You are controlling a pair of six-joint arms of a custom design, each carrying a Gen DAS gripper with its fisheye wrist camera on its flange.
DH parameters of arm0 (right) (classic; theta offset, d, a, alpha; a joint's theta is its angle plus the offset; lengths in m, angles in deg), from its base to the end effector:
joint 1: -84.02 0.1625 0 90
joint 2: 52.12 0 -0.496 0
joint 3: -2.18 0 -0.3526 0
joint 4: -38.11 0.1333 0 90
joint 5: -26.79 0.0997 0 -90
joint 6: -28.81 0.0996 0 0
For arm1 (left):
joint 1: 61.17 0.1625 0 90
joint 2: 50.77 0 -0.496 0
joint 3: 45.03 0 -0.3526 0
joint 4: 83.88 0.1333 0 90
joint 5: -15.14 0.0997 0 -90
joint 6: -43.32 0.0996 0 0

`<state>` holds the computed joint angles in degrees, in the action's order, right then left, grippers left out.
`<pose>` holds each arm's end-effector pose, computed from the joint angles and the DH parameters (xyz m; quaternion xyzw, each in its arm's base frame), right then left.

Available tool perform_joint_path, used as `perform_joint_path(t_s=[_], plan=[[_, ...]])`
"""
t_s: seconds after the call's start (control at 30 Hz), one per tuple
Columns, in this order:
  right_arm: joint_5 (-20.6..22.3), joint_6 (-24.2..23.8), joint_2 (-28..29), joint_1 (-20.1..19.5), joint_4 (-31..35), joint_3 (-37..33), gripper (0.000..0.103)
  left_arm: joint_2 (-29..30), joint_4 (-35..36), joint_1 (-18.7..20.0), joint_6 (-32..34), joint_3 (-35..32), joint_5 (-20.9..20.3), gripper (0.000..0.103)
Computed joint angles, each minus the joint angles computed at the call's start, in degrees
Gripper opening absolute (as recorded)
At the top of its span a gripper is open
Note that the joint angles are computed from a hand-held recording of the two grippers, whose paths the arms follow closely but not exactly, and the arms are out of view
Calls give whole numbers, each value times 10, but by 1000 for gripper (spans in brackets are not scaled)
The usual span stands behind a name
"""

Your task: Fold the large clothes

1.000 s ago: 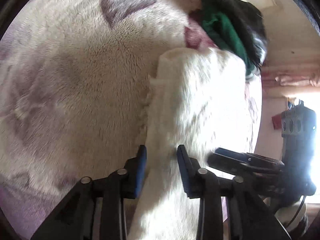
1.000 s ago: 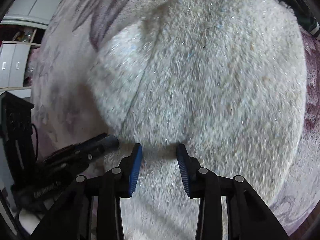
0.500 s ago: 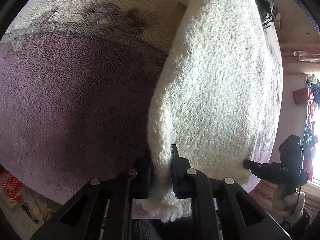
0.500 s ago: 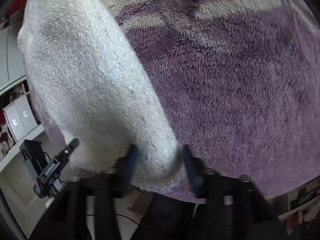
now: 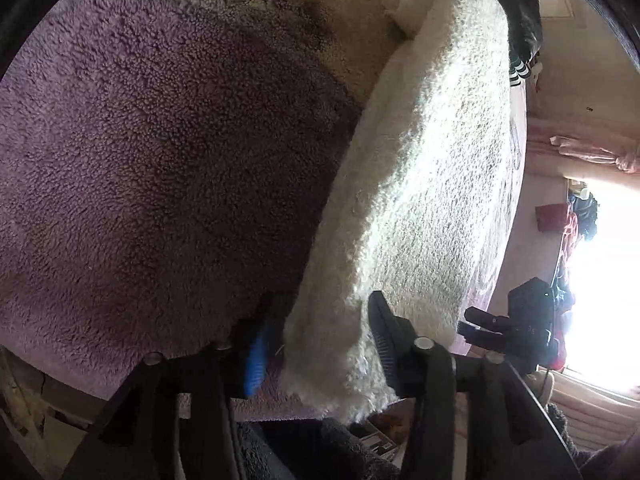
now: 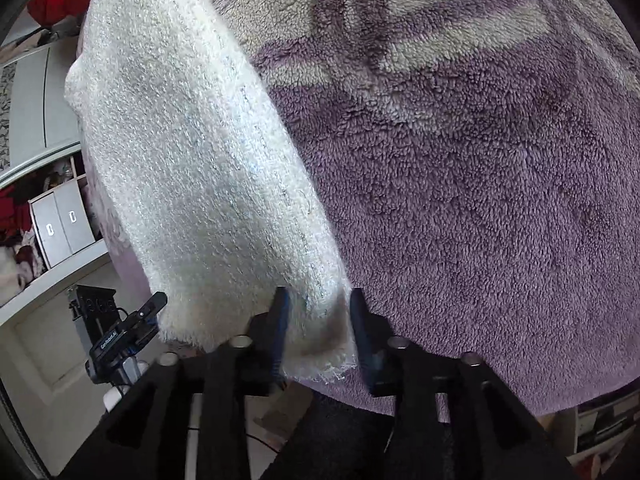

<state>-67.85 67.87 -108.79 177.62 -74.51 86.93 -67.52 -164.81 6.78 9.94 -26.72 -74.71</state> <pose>0.1673 -0.6642 0.3026 -0.3021 -0.9512 -0.0296 0.0550 -0.2167 -0.8908 0.1796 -0.0982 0.9908 0.0814 0.0442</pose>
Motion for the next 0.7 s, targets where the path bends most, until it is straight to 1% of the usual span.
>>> perform_joint_path(t_s=[0.03,0.07,0.1,0.13,0.17,0.2,0.27,0.3,0.33,0.37,0.4,0.43,0.47,0.5,0.53,0.6,0.67,0.7], plan=[[19,-9,-6,-7,-19,15,73,2,-14,6,1,9,-19,50],[48,-22,-1,-17,-46,33,73,-2,-23,9,3,28,-33,50],[80,-27,8,-27,-78,51,73,8,-26,12,5,22,-39,50],[104,-28,17,-36,-101,64,73,20,-24,11,11,8,-38,50],[126,-25,23,-42,-139,82,73,23,-29,8,18,6,-24,50],[152,-12,28,-48,-196,105,74,21,-50,2,32,20,-2,50],[182,26,33,-55,-267,126,74,12,-70,-9,55,40,23,52],[197,32,40,-55,-293,132,69,9,-77,-14,65,46,34,52],[204,38,45,-52,-311,136,35,3,-94,-17,74,60,41,36],[221,48,51,-52,-335,140,25,-11,-117,-16,80,91,42,22],[216,57,54,-46,-346,140,24,-19,-124,-18,76,99,40,19],[199,66,60,-33,-352,137,23,-36,-137,-21,68,123,36,15],[194,72,49,-29,-350,144,22,-48,-149,-23,63,140,30,13],[193,86,41,-22,-354,154,21,-51,-144,-26,59,135,25,13],[191,98,33,-14,-351,161,20,-67,-145,-30,56,150,17,13],[202,121,12,1,-328,177,19,-90,-112,-37,61,166,14,12],[215,147,-6,21,-291,189,19,-114,-92,-42,40,193,-4,12],[229,151,-33,20,-265,199,19,-126,-89,-45,25,212,-12,12]])
